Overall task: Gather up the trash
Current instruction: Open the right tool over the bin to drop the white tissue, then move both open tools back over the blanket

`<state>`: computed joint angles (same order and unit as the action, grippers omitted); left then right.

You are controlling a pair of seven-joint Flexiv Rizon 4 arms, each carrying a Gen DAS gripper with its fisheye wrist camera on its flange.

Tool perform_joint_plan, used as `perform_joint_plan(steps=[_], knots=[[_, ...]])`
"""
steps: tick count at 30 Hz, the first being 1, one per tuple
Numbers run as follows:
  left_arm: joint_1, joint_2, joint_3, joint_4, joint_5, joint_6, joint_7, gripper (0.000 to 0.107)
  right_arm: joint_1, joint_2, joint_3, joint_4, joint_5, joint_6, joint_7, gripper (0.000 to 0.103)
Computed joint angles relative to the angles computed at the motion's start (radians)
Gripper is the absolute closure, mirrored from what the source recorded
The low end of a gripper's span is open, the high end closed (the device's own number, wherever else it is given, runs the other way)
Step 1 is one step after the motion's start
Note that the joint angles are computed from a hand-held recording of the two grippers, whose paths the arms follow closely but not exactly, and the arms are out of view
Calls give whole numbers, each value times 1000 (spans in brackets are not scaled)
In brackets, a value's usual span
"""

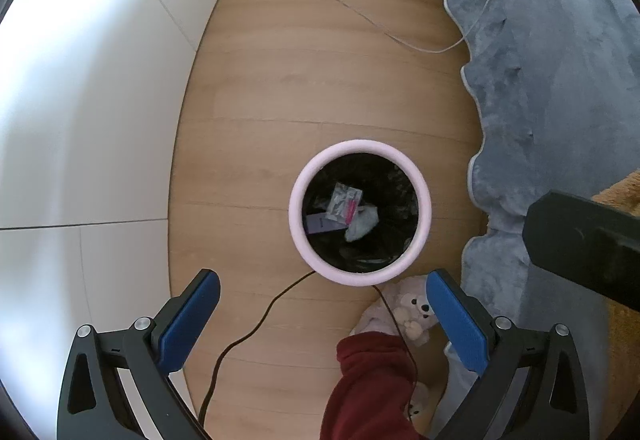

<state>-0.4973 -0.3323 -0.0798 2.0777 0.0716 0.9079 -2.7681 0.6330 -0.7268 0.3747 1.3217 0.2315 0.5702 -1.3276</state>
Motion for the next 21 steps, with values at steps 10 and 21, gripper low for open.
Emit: perform_joint_plan(steps=[10, 21], knots=[[-2, 67, -9, -73, 44, -148, 27, 4, -12, 95, -17, 44, -20, 3, 48, 19], [-35, 43, -56, -460, 209, -417, 124, 4, -81, 362, -71, 154, -94, -2, 83, 19]])
